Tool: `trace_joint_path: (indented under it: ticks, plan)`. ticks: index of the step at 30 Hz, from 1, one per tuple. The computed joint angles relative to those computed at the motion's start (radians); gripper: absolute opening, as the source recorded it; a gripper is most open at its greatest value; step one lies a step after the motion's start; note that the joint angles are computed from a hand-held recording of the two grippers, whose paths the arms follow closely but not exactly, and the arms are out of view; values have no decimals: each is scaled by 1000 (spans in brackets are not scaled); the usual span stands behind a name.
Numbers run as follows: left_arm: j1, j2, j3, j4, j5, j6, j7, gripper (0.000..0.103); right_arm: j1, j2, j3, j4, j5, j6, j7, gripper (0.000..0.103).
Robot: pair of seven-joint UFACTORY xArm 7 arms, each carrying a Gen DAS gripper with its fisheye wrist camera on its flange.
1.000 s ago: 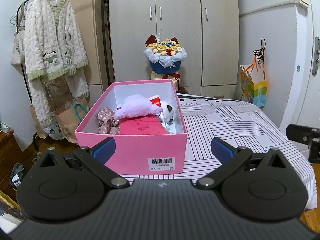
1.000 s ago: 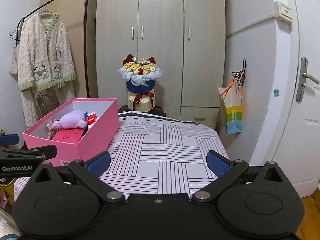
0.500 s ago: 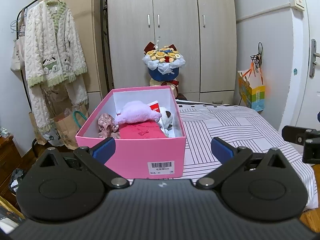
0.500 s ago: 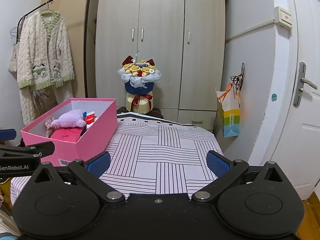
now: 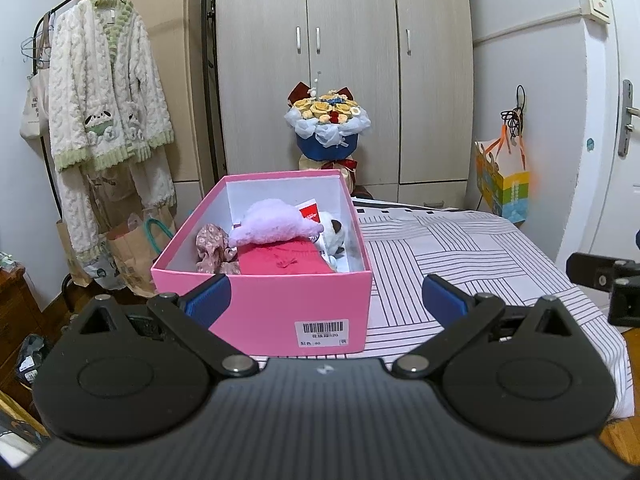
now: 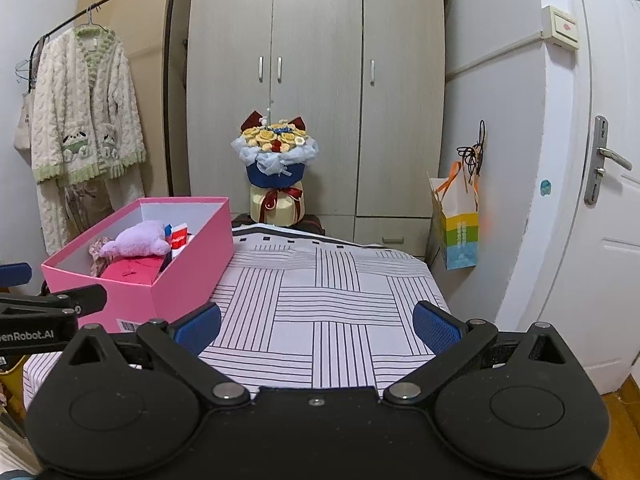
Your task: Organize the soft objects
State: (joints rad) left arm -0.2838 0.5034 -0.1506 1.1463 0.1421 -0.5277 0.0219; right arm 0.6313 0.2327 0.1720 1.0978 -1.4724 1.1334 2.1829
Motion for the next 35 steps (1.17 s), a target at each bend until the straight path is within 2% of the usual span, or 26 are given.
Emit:
trace_joint_path:
  ticks: [20, 29, 35]
  plan:
    - [9, 3, -1, -3, 16, 0, -3, 103, 17, 20, -3, 9, -19, 19, 22, 103]
    - [67, 6, -45, -3, 104, 7, -56, 103, 17, 21, -5, 13, -5, 22, 20, 103]
    - [42, 2, -23, -3, 78, 7, -48, 103, 19, 24, -5, 18, 10, 27, 12, 103]
